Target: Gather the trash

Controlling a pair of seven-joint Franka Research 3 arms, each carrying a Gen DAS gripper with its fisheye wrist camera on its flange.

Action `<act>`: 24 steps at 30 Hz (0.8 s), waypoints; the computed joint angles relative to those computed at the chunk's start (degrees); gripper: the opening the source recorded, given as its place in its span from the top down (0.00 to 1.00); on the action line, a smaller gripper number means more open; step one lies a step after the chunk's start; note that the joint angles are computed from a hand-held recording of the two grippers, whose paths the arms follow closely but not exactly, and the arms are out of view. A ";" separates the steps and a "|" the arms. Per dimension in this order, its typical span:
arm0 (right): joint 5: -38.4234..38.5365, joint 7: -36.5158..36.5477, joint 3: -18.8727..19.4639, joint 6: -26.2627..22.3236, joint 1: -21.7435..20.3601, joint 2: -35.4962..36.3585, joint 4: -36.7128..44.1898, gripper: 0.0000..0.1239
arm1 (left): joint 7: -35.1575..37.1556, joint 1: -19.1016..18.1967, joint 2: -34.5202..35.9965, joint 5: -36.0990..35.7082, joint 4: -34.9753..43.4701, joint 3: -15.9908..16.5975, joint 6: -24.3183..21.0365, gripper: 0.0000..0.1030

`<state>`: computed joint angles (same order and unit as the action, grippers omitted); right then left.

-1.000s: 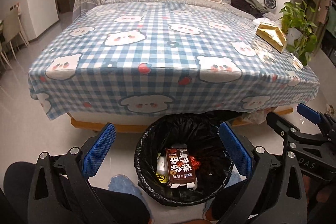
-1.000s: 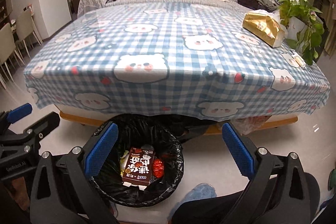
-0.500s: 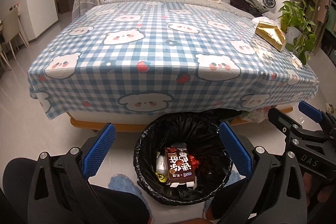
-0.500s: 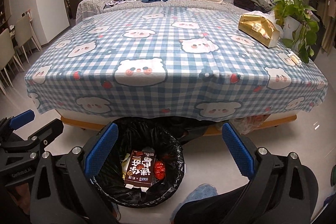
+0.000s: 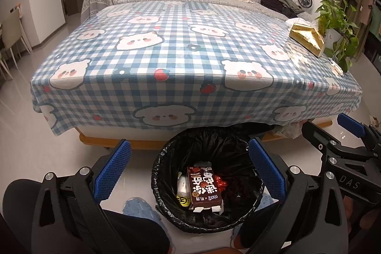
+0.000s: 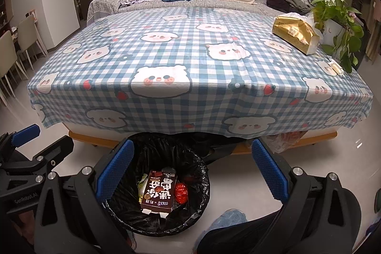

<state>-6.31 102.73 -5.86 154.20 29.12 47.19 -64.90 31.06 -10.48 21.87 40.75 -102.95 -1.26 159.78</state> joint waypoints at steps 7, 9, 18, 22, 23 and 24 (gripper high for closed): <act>0.06 -0.13 0.04 -0.01 -0.03 0.04 0.06 0.23 | 0.74 0.66 -0.03 -1.49 -0.37 -0.37 1.82 0.06; 0.20 -0.20 0.17 -0.10 -0.12 0.08 0.17 0.23 | 0.32 -0.02 0.07 -0.74 -0.07 0.18 1.16 0.06; 0.40 -0.37 0.20 -0.30 -0.14 0.41 0.63 0.23 | 0.26 -0.06 0.39 -1.07 0.50 0.22 0.25 0.06; 0.41 -0.39 0.20 -0.42 -0.12 0.56 0.84 0.23 | 0.77 0.00 0.75 -1.25 1.18 0.00 -0.40 0.06; 0.41 -0.39 0.20 -0.48 -0.12 0.62 0.91 0.23 | 0.81 -0.01 0.80 -1.27 1.27 -0.01 -0.39 0.06; 0.42 -0.47 0.24 -0.61 -0.15 0.82 1.19 0.23 | 0.57 -0.16 0.80 -1.10 1.32 0.14 -0.58 0.06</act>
